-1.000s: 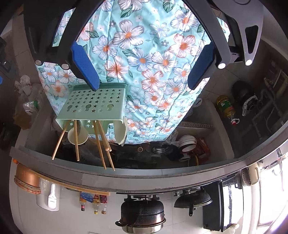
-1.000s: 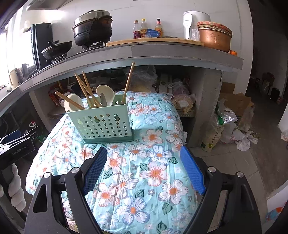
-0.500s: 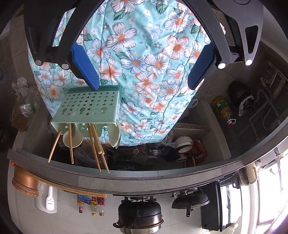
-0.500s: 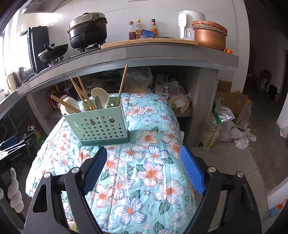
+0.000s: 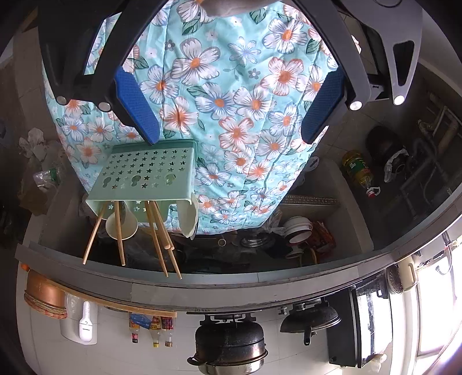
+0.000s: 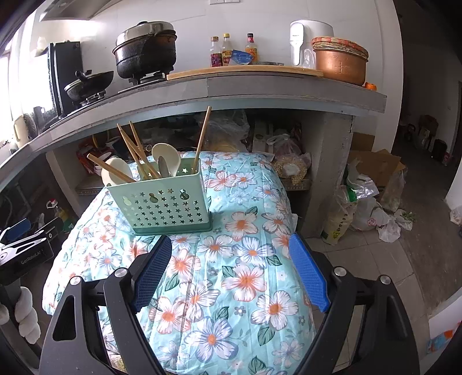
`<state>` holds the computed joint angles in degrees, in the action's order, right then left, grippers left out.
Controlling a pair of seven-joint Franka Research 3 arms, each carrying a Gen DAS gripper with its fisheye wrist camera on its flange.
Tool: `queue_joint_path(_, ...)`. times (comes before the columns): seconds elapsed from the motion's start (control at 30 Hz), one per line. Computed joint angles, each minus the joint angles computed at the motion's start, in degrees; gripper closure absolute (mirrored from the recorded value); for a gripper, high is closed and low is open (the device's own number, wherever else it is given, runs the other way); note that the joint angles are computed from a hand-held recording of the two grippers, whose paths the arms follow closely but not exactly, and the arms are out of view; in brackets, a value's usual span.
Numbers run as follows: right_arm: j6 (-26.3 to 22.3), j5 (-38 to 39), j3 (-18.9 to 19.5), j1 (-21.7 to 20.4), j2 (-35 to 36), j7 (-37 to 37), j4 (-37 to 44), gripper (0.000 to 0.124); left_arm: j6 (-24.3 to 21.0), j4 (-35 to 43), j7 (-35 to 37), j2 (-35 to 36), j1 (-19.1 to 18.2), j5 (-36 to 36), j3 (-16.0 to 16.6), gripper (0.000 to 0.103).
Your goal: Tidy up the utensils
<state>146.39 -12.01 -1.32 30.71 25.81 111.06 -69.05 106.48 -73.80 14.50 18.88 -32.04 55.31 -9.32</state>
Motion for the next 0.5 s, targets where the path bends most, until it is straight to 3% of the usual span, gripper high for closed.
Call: queue_joint_path(0.5, 0.0, 0.3, 0.0, 0.1, 0.0, -0.4, 0.1, 0.043, 1.0, -0.1, 1.1, -0.1, 0.4, -0.9, -0.1, 0.008)
